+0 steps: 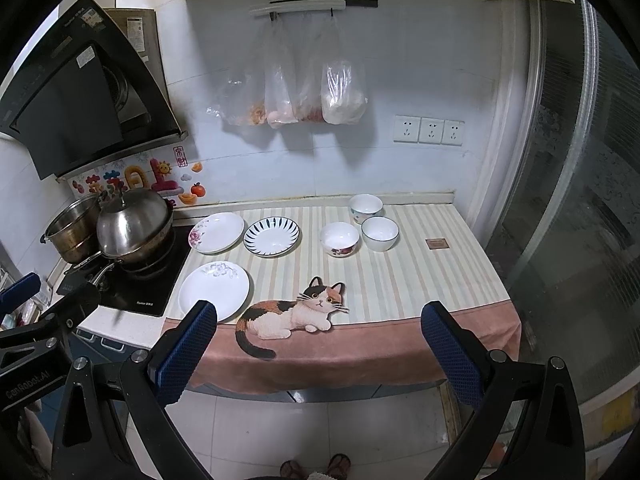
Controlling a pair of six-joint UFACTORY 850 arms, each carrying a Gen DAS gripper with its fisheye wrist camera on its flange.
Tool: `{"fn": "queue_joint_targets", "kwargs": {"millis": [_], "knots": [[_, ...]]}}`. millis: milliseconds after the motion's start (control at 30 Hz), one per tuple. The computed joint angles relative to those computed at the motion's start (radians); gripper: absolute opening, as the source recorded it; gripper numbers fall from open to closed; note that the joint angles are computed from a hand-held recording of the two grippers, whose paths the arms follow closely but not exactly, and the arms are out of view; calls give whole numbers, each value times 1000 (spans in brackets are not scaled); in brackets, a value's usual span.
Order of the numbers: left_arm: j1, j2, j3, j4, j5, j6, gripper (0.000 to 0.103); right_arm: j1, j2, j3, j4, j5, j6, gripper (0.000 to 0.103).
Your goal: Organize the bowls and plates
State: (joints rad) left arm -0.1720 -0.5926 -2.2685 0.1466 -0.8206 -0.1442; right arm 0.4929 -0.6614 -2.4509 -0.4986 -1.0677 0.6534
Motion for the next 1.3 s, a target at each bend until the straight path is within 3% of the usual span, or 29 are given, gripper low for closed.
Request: {"fn": "queue_joint_targets", "kwargs": {"millis": [1200, 1300], "knots": [[13, -25, -21, -7, 5, -2, 103, 7, -76, -100, 4, -26, -10, 103], [16, -32, -31, -6, 4, 0, 103, 5, -106, -154, 12, -47, -23, 103]]}}
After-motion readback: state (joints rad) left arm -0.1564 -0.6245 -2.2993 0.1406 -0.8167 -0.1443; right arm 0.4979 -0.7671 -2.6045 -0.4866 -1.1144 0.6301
